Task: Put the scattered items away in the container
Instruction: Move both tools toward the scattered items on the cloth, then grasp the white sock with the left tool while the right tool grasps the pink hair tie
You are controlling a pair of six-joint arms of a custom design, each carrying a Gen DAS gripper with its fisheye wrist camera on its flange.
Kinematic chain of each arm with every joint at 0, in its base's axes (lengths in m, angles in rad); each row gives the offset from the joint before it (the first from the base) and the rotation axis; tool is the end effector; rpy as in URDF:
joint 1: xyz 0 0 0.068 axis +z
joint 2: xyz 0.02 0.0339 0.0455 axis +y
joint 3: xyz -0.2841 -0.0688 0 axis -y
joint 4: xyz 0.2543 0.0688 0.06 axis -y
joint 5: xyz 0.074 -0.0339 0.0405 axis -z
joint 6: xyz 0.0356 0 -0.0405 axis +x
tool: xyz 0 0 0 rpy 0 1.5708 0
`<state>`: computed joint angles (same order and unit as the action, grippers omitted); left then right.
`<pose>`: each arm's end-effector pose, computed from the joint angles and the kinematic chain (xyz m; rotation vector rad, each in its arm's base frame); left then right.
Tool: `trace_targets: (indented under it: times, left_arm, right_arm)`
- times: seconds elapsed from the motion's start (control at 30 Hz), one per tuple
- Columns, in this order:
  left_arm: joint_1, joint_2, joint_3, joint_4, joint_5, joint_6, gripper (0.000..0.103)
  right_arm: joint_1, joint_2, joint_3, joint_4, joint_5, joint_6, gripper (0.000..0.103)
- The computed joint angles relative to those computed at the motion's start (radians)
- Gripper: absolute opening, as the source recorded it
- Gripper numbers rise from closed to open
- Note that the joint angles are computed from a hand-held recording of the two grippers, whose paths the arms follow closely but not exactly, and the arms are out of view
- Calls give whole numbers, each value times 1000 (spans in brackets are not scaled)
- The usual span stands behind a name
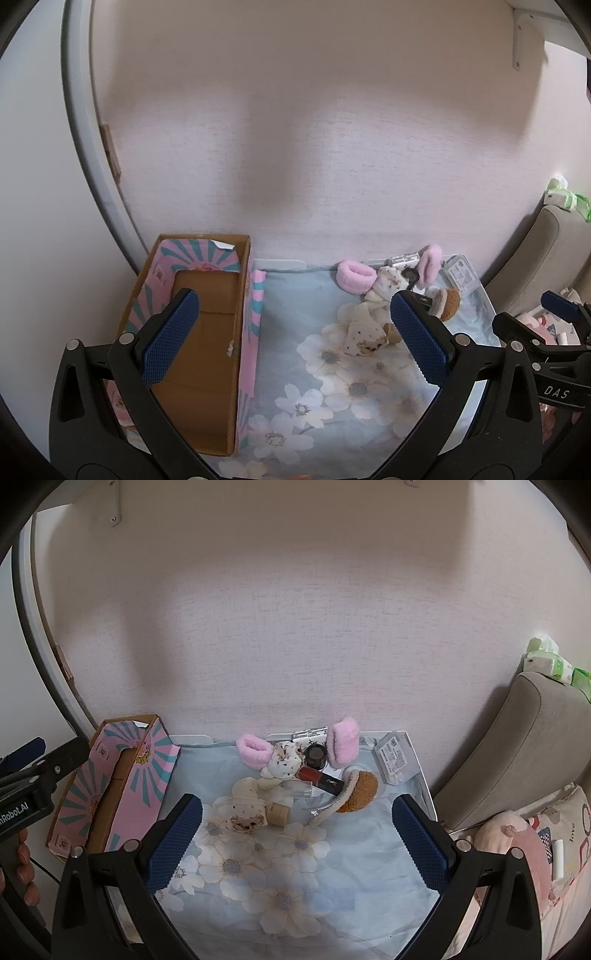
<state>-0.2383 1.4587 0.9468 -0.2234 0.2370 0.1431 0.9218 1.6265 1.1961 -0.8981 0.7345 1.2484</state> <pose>0.3088 -0.0836 0.2507 0.5550 2.2342 -0.3219 0.2100 0.2374 0.2481 0.4968 2.3297 -0.1711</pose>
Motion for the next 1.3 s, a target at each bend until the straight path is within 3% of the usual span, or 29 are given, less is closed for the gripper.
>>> trace_targets:
  times: [0.37,0.83,0.97,1.1,1.3]
  left_arm:
    - [-25,9,-2,-6,0,-11,103]
    - [-111,130,6,-19,10,-16,103]
    - [-161,235,20,22,-5,-49,103]
    - [-197,372,63,72,-11,-100,103]
    - [-260,575,152,130,-67,-186,97]
  right_arm:
    - [-4,-18,-15,6,-5,-1,102]
    - [-64,-146,-179,88,-45,-81,102]
    - [-163,-241,-292,208,-95,-236,102]
    - [-320,-279,-372,372,-169,-471,102]
    - [-565,-162,-448,678,-388,-839,102]
